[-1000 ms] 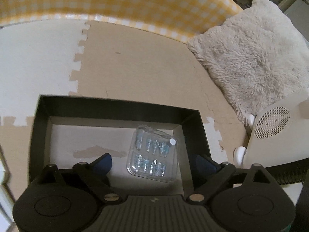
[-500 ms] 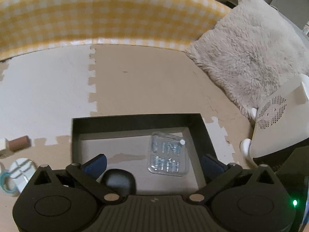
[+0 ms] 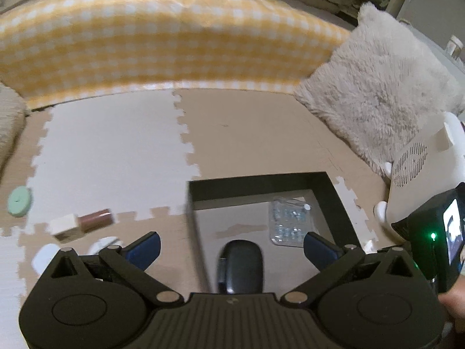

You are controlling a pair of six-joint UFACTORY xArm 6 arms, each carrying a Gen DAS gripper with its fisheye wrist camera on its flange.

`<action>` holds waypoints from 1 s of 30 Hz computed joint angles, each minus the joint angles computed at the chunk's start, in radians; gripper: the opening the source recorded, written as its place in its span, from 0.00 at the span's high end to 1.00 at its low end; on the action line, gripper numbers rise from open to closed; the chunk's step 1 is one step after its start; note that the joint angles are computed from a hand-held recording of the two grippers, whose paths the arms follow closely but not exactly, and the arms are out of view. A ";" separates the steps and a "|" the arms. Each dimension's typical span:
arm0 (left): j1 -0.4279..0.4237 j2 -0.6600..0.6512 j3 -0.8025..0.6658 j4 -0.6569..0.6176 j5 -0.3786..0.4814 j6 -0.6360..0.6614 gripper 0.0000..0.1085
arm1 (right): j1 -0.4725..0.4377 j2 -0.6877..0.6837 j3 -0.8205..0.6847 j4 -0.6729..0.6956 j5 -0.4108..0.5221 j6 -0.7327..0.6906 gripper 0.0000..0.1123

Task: Organize rigid objects
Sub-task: 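Move the left tool back to the items and grasp the white charger plug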

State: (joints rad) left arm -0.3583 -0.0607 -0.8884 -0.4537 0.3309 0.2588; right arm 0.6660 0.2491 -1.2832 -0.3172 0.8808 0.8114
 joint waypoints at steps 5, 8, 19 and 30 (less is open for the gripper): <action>0.046 -0.073 0.061 -0.073 -0.024 0.102 0.05 | -0.002 -0.004 0.007 0.000 -0.008 -0.007 0.93; 0.079 -0.113 0.096 -0.117 -0.041 0.164 0.05 | 0.000 -0.005 0.009 -0.002 -0.010 -0.011 0.93; 0.190 -0.238 0.213 -0.168 -0.074 0.191 0.05 | -0.012 -0.045 0.073 0.023 -0.086 -0.063 0.94; 0.222 -0.327 0.345 -0.046 -0.101 0.074 0.05 | -0.010 -0.084 0.149 -0.030 -0.179 -0.082 0.93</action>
State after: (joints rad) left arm -0.1361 -0.3882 -0.5437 -0.5002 0.2302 0.3330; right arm 0.6563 0.1653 -1.1346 -0.3473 0.7017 0.7297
